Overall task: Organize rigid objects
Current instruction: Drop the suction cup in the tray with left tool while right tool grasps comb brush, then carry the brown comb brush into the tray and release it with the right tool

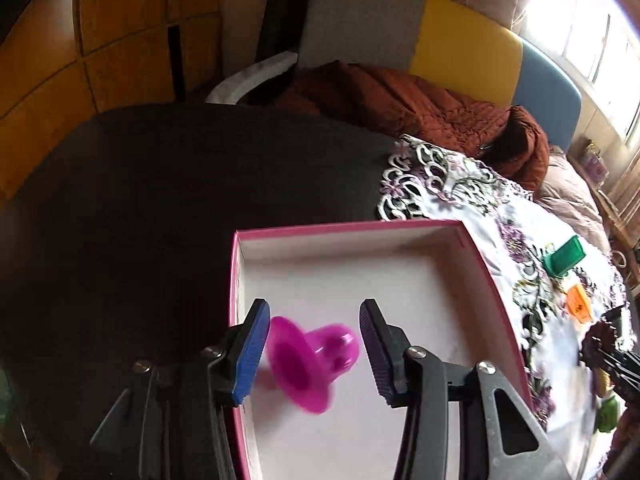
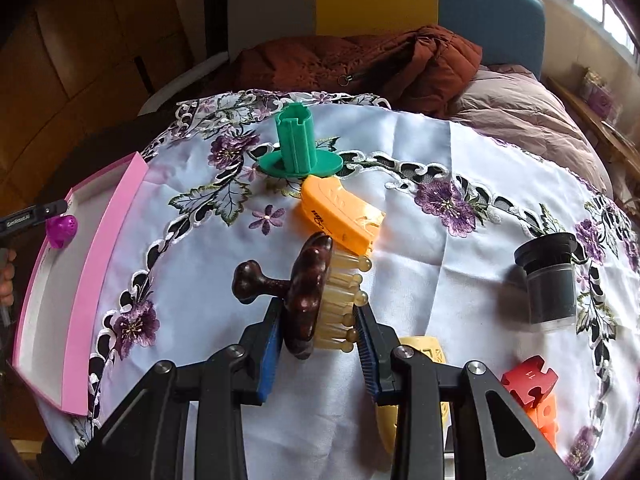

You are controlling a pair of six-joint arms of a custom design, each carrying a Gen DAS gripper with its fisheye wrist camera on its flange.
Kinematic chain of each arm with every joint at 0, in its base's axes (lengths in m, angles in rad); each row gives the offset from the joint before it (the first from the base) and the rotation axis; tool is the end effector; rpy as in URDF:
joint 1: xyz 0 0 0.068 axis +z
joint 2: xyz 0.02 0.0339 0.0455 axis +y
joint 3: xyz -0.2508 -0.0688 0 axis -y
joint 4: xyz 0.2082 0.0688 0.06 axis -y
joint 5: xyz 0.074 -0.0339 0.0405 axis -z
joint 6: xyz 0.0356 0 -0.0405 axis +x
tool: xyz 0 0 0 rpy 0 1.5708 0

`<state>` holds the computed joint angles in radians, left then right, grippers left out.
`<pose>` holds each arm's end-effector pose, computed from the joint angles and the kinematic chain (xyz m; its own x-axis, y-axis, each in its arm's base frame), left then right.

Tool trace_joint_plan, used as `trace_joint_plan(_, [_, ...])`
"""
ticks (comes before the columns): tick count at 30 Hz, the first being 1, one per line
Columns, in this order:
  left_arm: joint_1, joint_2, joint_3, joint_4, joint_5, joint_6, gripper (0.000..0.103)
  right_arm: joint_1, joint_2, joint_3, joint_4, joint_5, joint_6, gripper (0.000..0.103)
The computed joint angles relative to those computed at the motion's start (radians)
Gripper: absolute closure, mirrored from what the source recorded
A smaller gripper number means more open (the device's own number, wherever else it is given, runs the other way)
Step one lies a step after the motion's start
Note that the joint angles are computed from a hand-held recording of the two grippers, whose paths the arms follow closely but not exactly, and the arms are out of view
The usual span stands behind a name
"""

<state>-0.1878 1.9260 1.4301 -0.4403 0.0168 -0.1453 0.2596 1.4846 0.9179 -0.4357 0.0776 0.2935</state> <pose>0.3770 -0.0723 0.2141 -0.8113 0.0068 -0.5846 0.0798 0.9919 -0.0992 0.2570 0.0654 0.2099 -0.8421 0.0748 -0.5342 0.0293 0.9952 0.0932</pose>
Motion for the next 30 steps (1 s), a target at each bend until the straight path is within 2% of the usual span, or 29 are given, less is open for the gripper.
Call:
trace_joint_plan(3, [0.007,0.013,0.015,-0.010,-0.022,-0.005,0.054,-0.003,-0.001,-0.003,0.003,-0.003,-0.008,0.068])
trace_joint_plan(5, [0.016,-0.017,-0.016,-0.002,-0.020,-0.023,0.047,-0.004,-0.001,-0.003,0.003,-0.004,-0.009,0.068])
trace_joint_plan(11, [0.013,-0.275,-0.285,0.071,-0.060,-0.039,0.045,0.017,0.008,0.004,-0.005,0.038,-0.001,0.068])
trace_joint_plan(14, [-0.034,-0.415,-0.423,0.080,-0.089,-0.030,0.045,0.023,0.010,0.007,-0.008,0.046,0.000,0.068])
trace_joint_plan(19, [-0.152,-0.579,-0.565,0.061,-0.152,-0.054,0.044,0.034,0.011,0.007,-0.008,0.065,-0.003,0.068])
trace_joint_plan(25, [-0.317,-0.663,-0.613,0.016,-0.263,-0.150,0.044,0.056,0.005,0.000,-0.005,0.096,-0.015,0.068])
trace_joint_plan(30, [-0.384,-0.671,-0.616,-0.011,-0.300,-0.186,0.045,0.071,0.002,-0.004,-0.003,0.105,-0.017,0.068])
